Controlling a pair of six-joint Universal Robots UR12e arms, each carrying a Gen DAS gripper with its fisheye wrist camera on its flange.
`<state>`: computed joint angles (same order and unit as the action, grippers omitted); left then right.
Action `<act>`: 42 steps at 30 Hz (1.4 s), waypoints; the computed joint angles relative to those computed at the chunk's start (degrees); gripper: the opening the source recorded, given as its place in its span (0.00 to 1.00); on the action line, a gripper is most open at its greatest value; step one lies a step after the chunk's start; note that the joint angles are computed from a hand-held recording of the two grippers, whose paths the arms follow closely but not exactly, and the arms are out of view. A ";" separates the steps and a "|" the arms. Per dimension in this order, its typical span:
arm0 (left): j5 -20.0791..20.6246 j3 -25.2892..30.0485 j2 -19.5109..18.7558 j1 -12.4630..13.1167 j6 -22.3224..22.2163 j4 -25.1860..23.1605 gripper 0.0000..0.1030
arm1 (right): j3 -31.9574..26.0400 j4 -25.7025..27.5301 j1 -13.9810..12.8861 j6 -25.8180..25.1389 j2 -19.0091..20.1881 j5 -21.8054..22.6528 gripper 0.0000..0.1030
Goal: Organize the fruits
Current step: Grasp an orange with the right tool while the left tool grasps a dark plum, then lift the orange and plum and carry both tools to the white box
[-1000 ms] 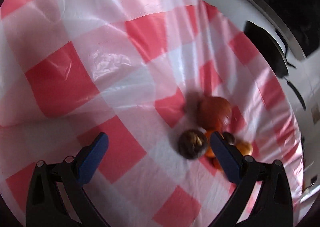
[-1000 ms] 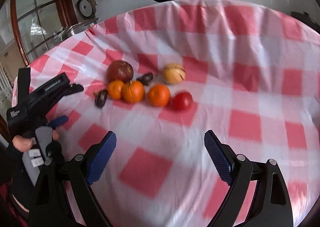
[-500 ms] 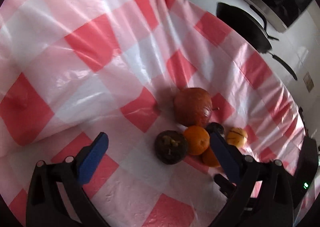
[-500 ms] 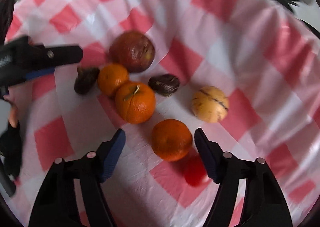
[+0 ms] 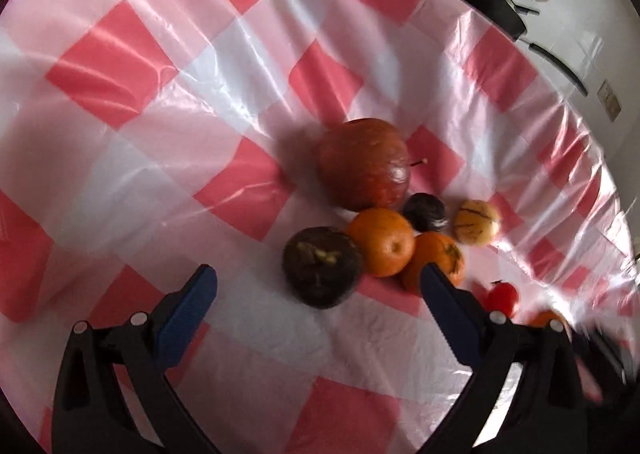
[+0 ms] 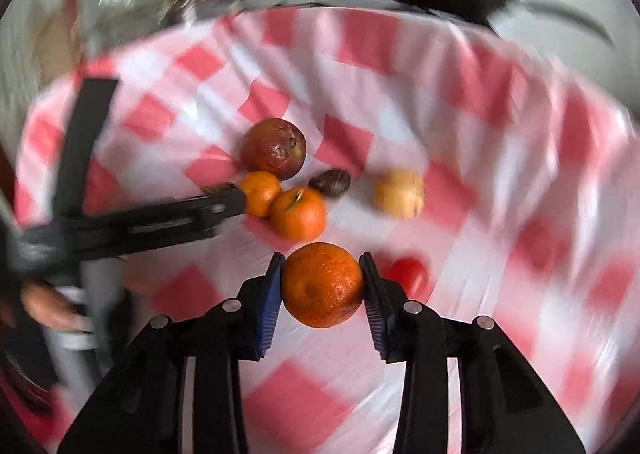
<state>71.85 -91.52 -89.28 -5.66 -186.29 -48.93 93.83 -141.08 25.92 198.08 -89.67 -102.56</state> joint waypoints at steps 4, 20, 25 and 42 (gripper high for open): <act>2.52 0.85 -0.41 -1.02 3.91 -2.00 0.98 | 7.00 -9.68 0.07 13.11 -2.74 7.86 0.37; 4.96 1.72 -1.14 -1.11 11.44 -2.57 0.39 | 8.80 -12.38 0.39 18.97 -3.33 8.48 0.38; 4.08 1.33 -0.84 -0.11 9.04 -1.45 0.39 | 8.84 -12.55 0.33 19.06 -3.30 8.73 0.38; -1.05 -1.47 0.81 2.52 1.00 3.42 0.39 | 9.22 -13.24 0.30 19.52 -3.43 8.78 0.38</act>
